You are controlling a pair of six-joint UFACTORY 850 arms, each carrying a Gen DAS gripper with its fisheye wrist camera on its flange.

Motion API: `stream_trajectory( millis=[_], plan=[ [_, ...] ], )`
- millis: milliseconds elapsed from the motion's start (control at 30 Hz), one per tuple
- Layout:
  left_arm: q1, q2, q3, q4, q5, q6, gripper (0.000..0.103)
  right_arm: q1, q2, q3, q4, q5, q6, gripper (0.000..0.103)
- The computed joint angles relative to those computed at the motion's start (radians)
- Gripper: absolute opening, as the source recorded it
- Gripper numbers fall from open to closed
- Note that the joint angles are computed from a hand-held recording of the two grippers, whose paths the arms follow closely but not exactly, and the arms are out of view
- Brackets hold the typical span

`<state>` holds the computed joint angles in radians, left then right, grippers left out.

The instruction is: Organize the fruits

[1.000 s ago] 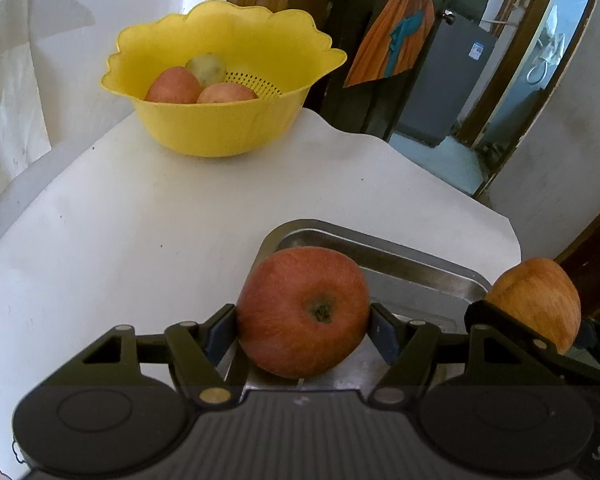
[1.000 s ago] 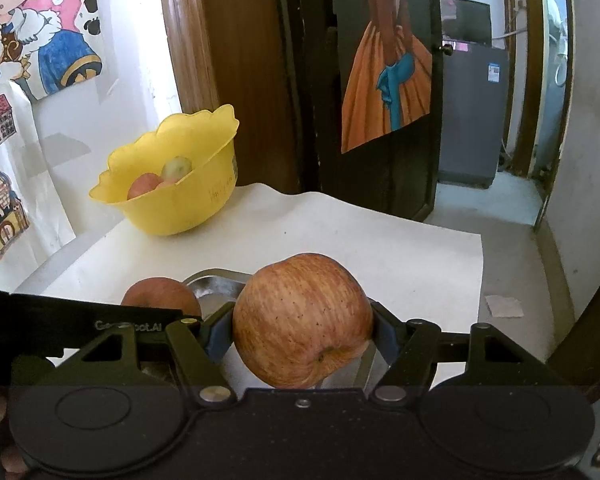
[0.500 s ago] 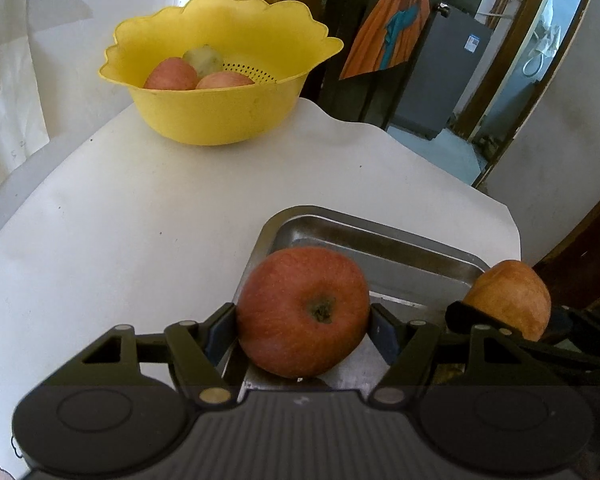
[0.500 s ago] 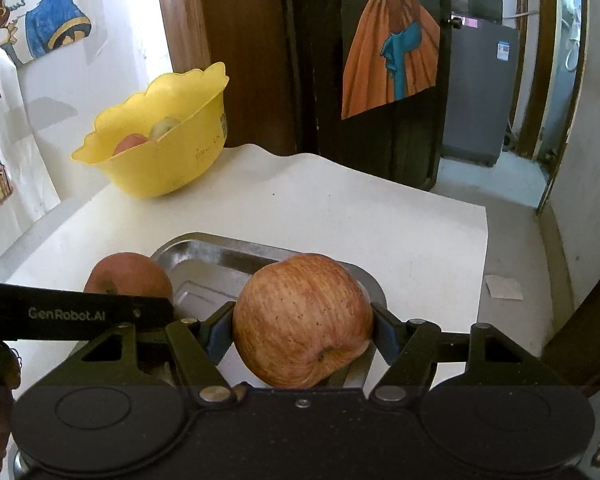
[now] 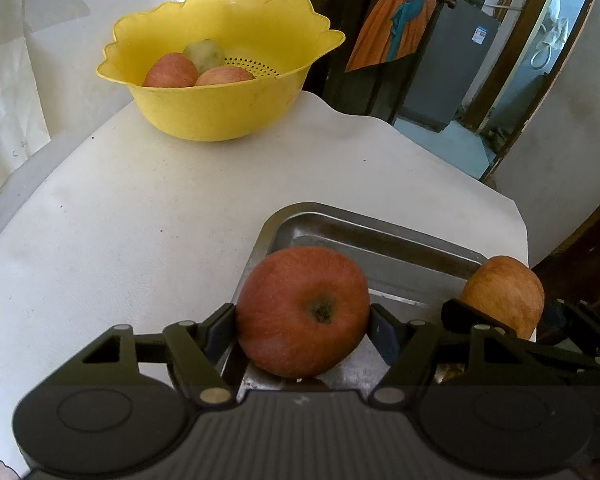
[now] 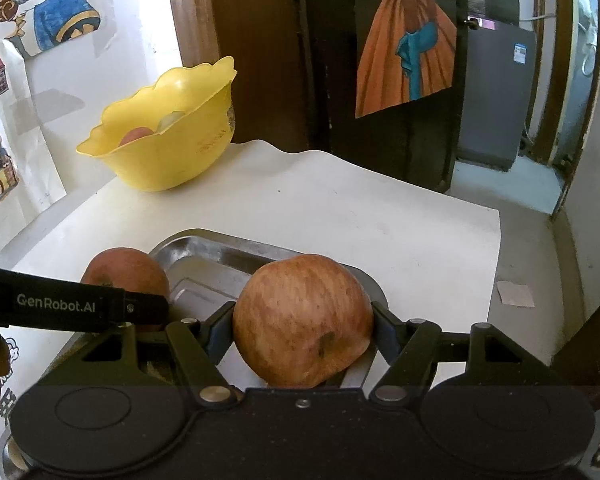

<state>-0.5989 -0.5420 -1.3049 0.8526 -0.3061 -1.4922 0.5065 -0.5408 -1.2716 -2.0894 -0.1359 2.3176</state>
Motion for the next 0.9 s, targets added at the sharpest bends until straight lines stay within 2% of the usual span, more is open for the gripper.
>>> stream_trajectory(
  millis=[333,433,600,900],
  plan=[
    [-0.004,0.003,-0.006,-0.027,-0.019,0.015,0.074,-0.003,0.020,0.025,-0.215,-0.013,0.210,0.075],
    [-0.015,0.017,0.011,0.082,-0.024,-0.100,0.076,-0.001,0.035,0.040,-0.206,-0.029,0.214,0.079],
    [-0.020,0.040,0.033,0.161,-0.019,-0.175,0.081,0.011,0.072,0.081,-0.217,-0.075,0.266,0.086],
    [-0.042,0.127,0.123,0.484,-0.026,-0.500,0.094,0.072,0.171,0.174,-0.021,-0.174,0.151,0.094]
  ],
)
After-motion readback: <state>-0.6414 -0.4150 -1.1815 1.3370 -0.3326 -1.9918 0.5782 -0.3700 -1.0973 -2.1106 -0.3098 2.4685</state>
